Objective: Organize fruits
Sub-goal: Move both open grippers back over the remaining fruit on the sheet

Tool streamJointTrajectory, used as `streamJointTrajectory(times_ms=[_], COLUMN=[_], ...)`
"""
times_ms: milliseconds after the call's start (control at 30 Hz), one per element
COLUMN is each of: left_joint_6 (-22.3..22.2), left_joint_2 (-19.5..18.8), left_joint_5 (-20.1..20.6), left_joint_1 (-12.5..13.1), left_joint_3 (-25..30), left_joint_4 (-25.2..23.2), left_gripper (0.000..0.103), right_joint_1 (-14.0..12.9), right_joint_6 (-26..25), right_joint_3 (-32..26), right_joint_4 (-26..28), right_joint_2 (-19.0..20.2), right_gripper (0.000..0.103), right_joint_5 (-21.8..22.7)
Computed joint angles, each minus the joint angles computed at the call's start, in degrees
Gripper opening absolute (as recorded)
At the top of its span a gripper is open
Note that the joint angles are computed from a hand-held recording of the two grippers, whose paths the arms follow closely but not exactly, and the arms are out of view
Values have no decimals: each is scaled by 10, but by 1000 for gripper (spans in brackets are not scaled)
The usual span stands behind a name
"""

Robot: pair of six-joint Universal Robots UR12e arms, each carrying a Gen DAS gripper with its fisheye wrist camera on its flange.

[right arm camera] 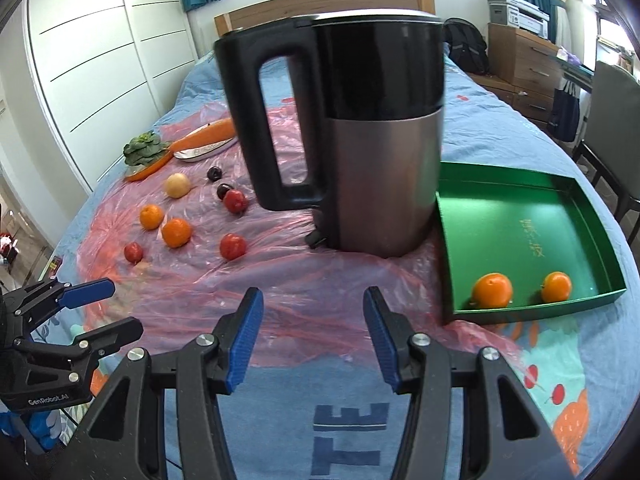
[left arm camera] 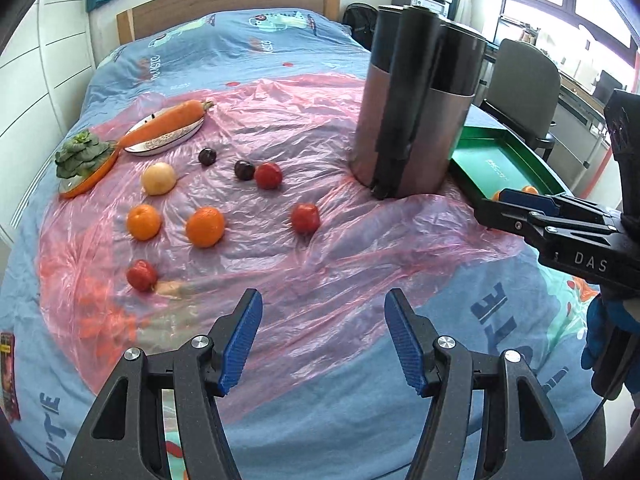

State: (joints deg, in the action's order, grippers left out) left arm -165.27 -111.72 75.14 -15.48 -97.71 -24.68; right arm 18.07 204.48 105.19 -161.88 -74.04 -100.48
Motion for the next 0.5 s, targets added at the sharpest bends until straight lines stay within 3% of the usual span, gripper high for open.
streamJointTrajectory(times_ms=[233, 500], left_joint_6=[-35, -101], left_joint_2=[-14, -40], left_joint_5=[19, 43], left_joint_1=[23, 55], left_joint_3=[4, 20], left_joint_4=[10, 12], left_gripper=[58, 58], right_joint_1=[10, 20], right_joint_6=[-24, -42], right_joint_3=[-42, -103], right_joint_4=[9, 20], right_joint_2=[39, 97], right_gripper=[89, 88], right_joint_5=[34, 41])
